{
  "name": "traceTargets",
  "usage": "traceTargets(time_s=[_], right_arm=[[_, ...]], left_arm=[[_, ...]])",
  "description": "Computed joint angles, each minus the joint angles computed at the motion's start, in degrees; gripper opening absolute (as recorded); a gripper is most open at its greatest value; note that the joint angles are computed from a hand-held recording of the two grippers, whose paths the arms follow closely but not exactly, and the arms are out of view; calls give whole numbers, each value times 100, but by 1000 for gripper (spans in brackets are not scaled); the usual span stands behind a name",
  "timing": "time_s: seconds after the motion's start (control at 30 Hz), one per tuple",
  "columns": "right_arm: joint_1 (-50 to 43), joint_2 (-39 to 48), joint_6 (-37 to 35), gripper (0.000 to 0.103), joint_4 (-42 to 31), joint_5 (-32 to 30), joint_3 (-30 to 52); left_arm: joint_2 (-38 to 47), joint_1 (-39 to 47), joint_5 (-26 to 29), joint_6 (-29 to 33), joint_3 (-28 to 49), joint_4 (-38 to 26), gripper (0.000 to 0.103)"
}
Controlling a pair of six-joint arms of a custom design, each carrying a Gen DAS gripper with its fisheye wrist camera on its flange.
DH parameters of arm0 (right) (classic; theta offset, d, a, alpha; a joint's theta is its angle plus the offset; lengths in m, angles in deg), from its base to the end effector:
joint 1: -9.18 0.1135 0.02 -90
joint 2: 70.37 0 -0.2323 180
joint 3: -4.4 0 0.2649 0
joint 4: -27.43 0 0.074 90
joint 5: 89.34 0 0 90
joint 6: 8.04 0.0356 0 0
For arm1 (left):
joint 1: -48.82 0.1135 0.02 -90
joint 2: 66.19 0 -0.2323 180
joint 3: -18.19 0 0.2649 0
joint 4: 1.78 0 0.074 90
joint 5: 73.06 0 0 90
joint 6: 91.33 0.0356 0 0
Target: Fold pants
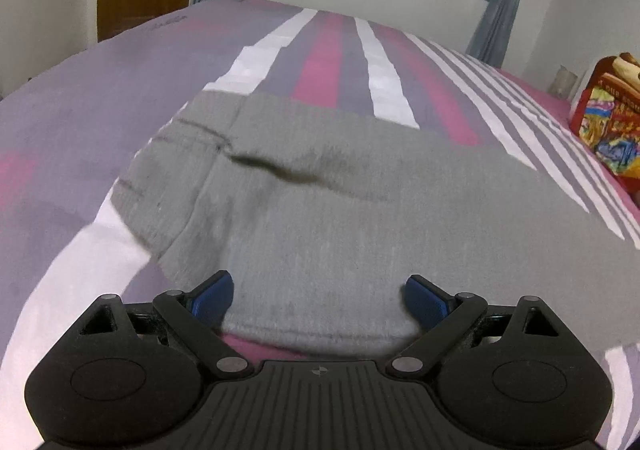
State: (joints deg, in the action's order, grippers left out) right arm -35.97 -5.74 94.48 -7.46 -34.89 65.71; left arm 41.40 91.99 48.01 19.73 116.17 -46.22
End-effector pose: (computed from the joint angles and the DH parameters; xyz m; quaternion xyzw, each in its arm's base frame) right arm 0.2022 -0.1739 0.2444 0.2964 0.8147 0.1467 0.4763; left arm 0.3136 0.2690 0.2061 -0.0946 0.9153 -0.0577 0.3873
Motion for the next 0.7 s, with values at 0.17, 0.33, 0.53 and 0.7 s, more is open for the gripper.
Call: traceTargets(time_s=[0.17, 0.33, 0.53, 0.7], right_arm=[[-771, -436, 359, 46, -163, -1213, -761], [-255, -240, 692, 36, -547, -674, -625], [0, 238, 1440, 19, 131, -748, -589], [150, -464, 882, 8, 312, -1068, -404]], left_arm=[[-12, 34, 38, -158, -49, -25, 93], [55, -78, -155, -238, 35, -41, 93], [-34, -101, -201, -242, -207, 220, 93], [-106, -98, -195, -246, -397, 457, 94]])
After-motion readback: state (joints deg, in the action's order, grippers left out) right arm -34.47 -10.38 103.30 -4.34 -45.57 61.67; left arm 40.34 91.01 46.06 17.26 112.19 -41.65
